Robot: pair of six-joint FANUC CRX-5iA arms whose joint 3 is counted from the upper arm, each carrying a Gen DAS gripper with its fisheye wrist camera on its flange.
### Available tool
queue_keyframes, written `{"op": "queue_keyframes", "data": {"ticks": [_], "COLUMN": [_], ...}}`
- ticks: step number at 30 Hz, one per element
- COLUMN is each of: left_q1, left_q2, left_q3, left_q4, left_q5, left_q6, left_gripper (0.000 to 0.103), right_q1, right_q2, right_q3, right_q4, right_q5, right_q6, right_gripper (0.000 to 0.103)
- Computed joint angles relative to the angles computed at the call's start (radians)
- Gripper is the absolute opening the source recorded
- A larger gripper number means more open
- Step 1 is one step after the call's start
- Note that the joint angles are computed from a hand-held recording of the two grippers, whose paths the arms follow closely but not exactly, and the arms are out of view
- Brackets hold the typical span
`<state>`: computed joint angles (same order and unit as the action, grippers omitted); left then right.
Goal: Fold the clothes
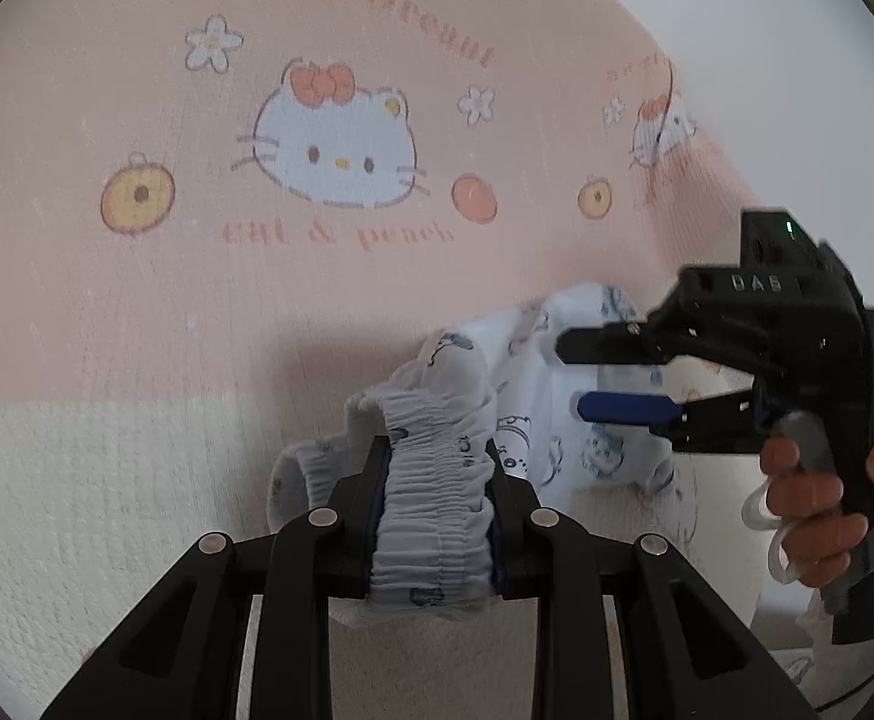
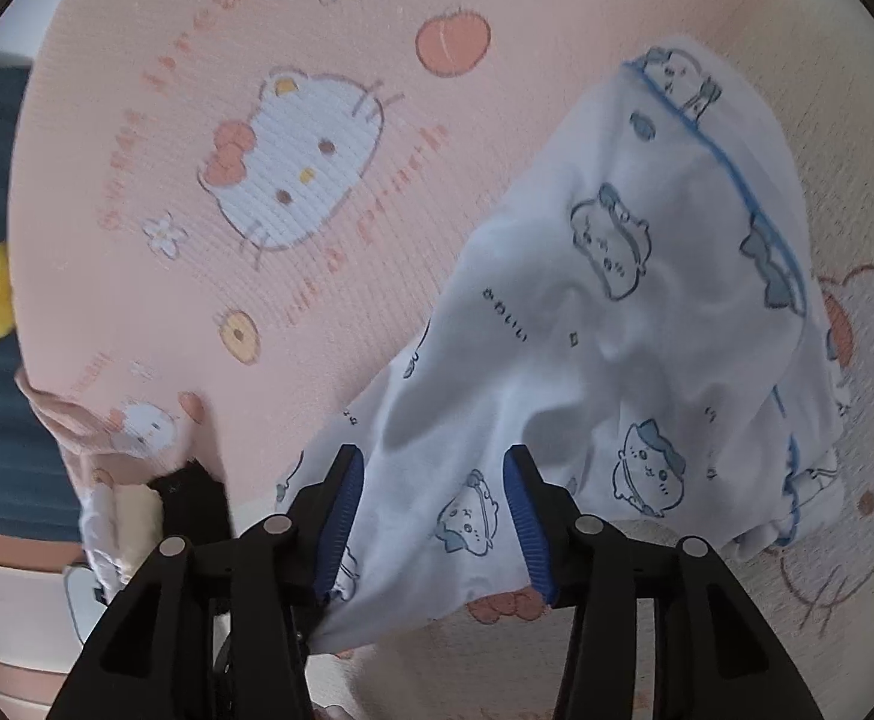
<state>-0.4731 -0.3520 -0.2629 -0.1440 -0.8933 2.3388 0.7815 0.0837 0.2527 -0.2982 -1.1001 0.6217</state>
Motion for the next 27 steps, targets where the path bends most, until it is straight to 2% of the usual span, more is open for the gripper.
{"op": "queue_keyframes", "data": {"ticks": [5, 13, 16, 18, 20, 23, 25, 26, 27], "left_q1": [-0.002, -0.036, -0.066, -0.077, -0.082, -0.071, -0.058, -0.054, -0.057], "left_q2": [0.005, 0.032, 0.053, 0.061, 0.063, 0.034, 0.02, 0.009, -0.004], "left_q3": [-0.028, -0.032, -0.007, 0.004, 0.007, -0.019, -0.023, -0.028, -0.029], "left_q4": [0.045, 0.05, 0.011, -0.003, -0.008, 0.009, 0.028, 0.035, 0.025], "left_q5": [0.0, -0.016, -0.047, -0.062, -0.068, -0.032, -0.036, -0.032, -0.028], "left_q6": [-0.004, -0.007, -0.005, -0.006, -0.003, 0.022, 0.038, 0.046, 0.069], "left_gripper": [0.023, 0.023, 0.023, 0.023, 0.023, 0.024, 0.032, 0.044, 0.061], "right_q1": [0.036, 0.077, 0.087, 0.095, 0.096, 0.106, 0.108, 0.107, 0.106], "right_q2": [0.051, 0.066, 0.077, 0.084, 0.089, 0.092, 0.09, 0.086, 0.081], "right_q3": [0.048, 0.038, 0.045, 0.052, 0.059, 0.052, 0.047, 0.044, 0.041], "right_q4": [0.05, 0.134, 0.148, 0.161, 0.157, 0.182, 0.189, 0.187, 0.184], "right_q5": [-0.078, -0.109, -0.13, -0.148, -0.159, -0.172, -0.173, -0.173, -0.174], "right_q6": [0.006, -0.02, 0.005, 0.025, 0.057, 0.061, 0.059, 0.063, 0.066], "right_gripper": [0.049, 0.048, 0.041, 0.032, 0.012, 0.006, 0.005, 0.005, 0.005]}}
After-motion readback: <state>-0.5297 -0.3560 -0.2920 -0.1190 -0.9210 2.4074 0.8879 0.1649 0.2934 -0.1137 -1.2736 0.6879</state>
